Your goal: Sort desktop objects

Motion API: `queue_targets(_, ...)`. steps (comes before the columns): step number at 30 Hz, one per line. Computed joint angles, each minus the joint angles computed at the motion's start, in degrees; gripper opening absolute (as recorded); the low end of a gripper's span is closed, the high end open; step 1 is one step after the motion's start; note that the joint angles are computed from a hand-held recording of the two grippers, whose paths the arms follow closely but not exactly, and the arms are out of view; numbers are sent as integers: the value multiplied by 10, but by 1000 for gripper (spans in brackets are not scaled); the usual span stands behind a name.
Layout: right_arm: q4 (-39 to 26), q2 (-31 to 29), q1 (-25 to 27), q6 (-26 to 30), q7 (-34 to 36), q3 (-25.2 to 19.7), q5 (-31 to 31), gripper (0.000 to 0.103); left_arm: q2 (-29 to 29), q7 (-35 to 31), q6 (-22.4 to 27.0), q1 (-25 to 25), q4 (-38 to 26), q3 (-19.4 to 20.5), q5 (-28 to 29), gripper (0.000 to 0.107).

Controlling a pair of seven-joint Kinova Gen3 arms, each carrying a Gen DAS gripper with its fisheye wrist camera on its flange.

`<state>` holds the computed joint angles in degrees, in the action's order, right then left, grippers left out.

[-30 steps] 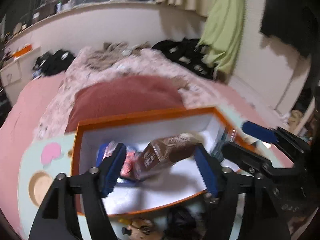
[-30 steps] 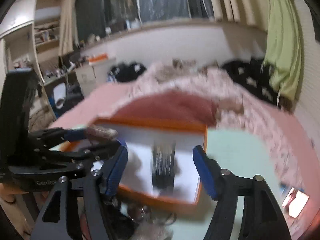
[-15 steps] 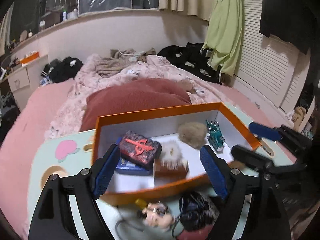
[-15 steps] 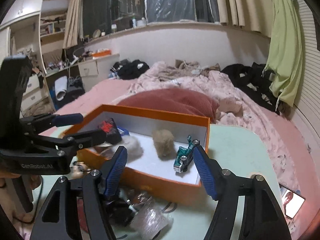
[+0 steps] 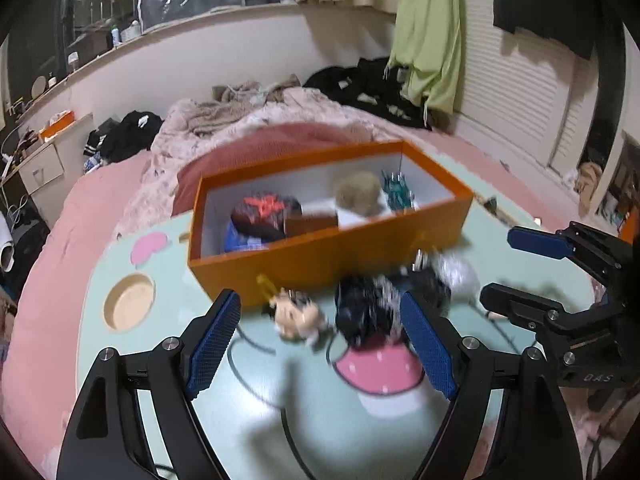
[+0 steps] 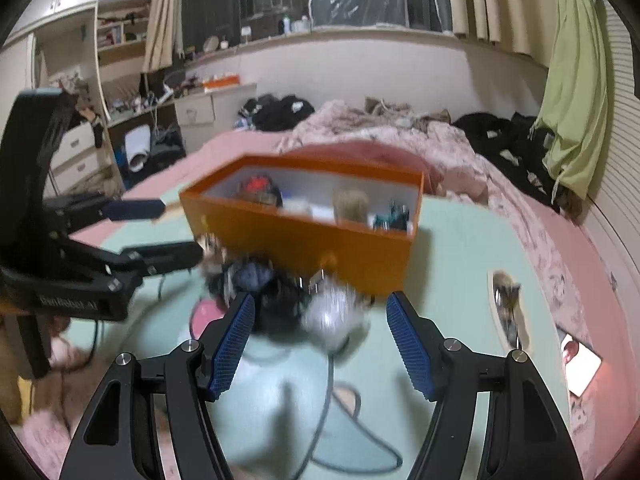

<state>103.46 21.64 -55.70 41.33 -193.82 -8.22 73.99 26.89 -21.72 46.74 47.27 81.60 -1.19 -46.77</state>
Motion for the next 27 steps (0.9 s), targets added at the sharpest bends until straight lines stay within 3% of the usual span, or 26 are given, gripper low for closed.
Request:
queue_targets(10, -6, 31, -25, 29, 27, 8, -77, 72, 27, -29, 11, -22, 5, 17, 86, 82)
queue_targets(13, -1, 30, -27, 20, 21, 14, -76, 79, 21, -24, -3, -29, 16, 14, 104, 91)
queue_targets(14, -3, 32, -28, 21, 24, 14, -78, 82, 24, -27, 4, -30, 10, 13, 110, 102)
queue_targets(16, -4, 32, -29, 21, 28, 15, -80, 87, 27, -28, 6, -29, 7, 11, 115, 103)
queue_targets(27, -5, 31, -31, 15, 32, 20, -82, 89, 23, -26, 0, -24, 17, 5, 116, 103)
